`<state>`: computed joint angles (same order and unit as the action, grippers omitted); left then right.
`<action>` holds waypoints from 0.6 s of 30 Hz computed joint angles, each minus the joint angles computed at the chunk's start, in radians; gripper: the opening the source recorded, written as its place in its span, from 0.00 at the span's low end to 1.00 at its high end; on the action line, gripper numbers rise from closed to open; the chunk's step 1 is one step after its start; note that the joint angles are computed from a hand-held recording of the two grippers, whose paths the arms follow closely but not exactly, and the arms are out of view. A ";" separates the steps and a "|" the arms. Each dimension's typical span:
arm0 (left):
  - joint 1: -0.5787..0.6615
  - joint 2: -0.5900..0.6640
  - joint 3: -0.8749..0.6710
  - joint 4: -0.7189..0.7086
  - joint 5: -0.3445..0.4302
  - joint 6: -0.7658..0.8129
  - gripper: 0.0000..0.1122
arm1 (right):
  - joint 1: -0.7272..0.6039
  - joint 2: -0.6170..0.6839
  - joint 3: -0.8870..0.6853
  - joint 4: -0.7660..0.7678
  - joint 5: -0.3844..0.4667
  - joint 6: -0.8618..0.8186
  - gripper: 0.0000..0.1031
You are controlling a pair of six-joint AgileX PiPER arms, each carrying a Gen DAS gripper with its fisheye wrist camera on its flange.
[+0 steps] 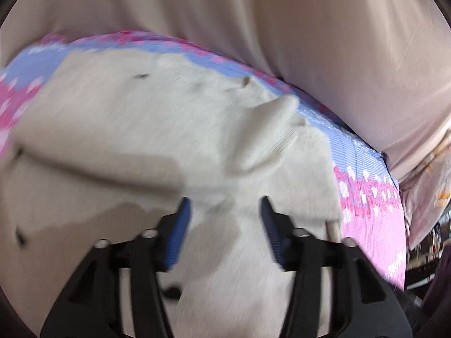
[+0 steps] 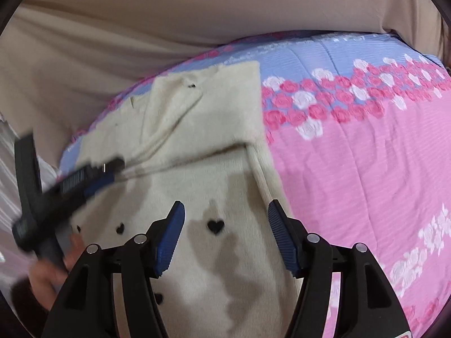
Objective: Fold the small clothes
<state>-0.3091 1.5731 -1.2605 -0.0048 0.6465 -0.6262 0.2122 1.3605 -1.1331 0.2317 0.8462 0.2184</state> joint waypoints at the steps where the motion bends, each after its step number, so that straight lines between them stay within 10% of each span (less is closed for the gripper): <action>1: 0.002 -0.009 0.027 0.024 -0.034 -0.008 0.55 | -0.001 0.044 -0.041 0.037 -0.001 -0.033 0.60; 11: 0.202 -0.366 0.363 -0.122 0.004 0.076 0.61 | 0.038 0.636 -0.619 0.227 0.004 0.013 0.63; 14: 0.311 -0.392 0.387 -0.209 0.025 0.199 0.61 | 0.048 0.743 -0.753 0.242 0.030 0.082 0.08; 18: 0.506 -0.384 0.374 -0.447 0.067 0.458 0.61 | 0.060 0.526 -0.581 0.322 -0.172 -0.026 0.07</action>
